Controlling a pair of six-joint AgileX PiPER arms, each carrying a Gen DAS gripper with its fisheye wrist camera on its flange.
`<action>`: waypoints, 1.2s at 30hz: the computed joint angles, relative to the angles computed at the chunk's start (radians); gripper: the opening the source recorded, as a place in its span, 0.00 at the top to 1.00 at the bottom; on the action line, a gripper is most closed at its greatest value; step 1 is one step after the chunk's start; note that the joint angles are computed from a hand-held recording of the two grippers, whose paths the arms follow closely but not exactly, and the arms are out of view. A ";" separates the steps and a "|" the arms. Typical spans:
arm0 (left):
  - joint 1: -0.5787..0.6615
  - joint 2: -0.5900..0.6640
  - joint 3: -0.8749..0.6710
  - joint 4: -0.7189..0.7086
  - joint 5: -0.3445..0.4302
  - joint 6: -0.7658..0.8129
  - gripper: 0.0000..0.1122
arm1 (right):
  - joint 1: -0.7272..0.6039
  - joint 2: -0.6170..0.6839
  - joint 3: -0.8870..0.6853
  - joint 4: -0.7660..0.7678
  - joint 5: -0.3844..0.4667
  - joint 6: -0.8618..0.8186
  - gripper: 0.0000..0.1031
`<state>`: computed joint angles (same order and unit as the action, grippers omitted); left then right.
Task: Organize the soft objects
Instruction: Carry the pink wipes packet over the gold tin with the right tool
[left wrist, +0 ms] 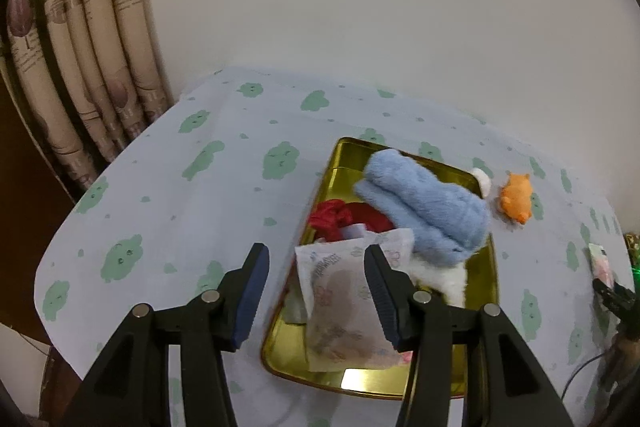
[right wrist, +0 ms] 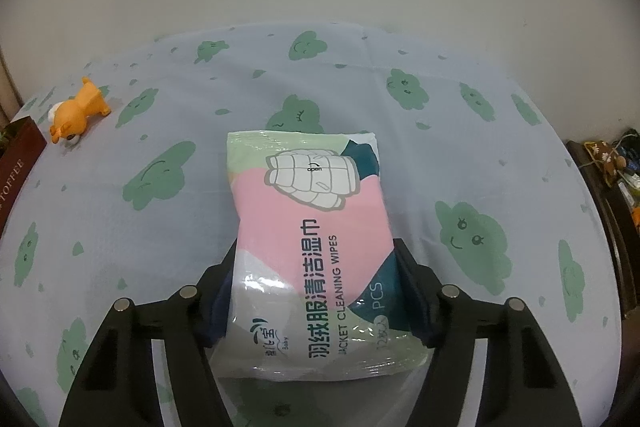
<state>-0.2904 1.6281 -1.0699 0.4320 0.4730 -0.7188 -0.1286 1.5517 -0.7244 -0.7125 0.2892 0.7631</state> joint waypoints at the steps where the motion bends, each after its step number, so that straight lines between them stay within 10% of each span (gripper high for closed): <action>1: 0.005 0.000 0.006 0.010 -0.003 -0.009 0.55 | 0.008 -0.003 0.000 -0.013 0.008 0.020 0.37; 19: 0.116 -0.058 0.146 0.149 -0.104 -0.194 0.54 | 0.390 -0.078 -0.140 0.092 0.211 0.037 0.37; 36: 0.187 -0.094 0.190 0.215 -0.156 -0.326 0.54 | 0.816 0.212 -0.579 0.253 0.329 -0.144 0.37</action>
<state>-0.1031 1.5345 -0.8795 0.6474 0.3175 -1.0449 0.6875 1.7641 -1.3036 -0.4592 0.6183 0.6190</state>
